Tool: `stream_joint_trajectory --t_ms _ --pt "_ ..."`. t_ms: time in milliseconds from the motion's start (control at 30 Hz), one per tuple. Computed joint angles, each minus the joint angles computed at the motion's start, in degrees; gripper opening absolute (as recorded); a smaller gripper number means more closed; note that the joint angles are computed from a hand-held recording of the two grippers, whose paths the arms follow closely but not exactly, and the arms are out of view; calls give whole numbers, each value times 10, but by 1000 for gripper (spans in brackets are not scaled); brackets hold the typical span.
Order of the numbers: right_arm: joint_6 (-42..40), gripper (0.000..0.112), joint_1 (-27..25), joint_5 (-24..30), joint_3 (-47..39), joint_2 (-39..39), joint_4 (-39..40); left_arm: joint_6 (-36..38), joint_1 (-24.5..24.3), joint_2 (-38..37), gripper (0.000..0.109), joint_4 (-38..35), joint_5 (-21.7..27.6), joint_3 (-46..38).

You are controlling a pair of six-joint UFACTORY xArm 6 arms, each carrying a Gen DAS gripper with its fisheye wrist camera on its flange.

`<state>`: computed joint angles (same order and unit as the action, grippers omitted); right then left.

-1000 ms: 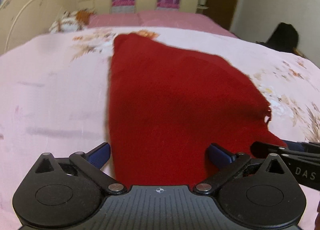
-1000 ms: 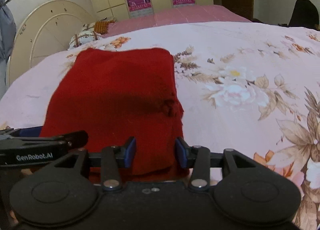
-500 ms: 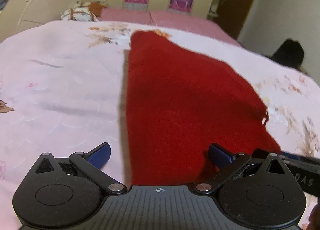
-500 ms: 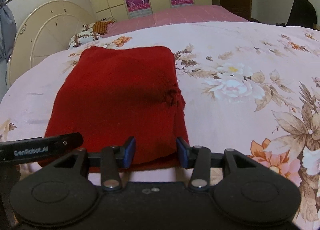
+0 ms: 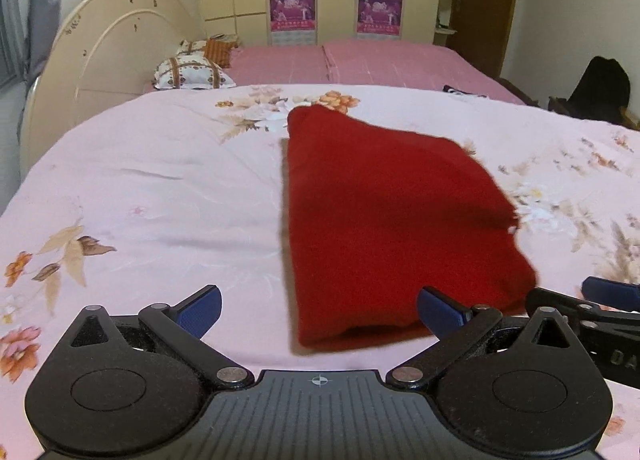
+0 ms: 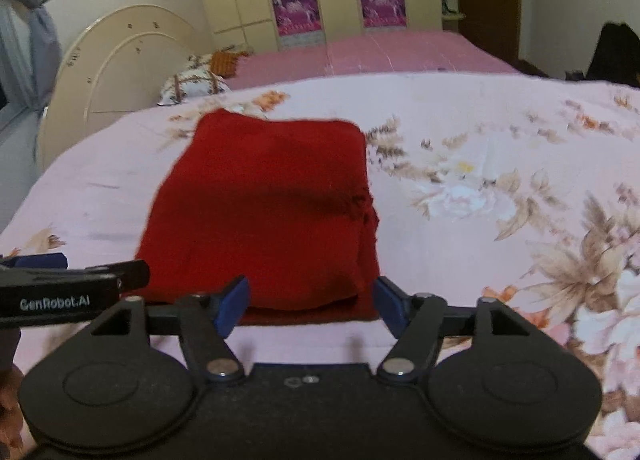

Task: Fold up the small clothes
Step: 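Lift both open tools away from the folded sweater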

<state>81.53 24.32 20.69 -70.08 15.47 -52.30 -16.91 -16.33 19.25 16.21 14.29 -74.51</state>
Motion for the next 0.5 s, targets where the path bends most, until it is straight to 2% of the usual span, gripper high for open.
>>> stream_joint_trajectory --t_ms 67,200,400,500 --pt "5 78 2 -3 31 -39 -11 -35 -3 -35 103 38 -1 29" --pt "-12 83 10 4 94 -115 -15 -133 -14 -120 103 122 2 99" --pt "9 94 52 79 179 -245 -61 -226 -50 -252 103 170 34 203" --pt "6 96 88 141 213 -313 -77 -279 -71 -320 103 215 54 254"
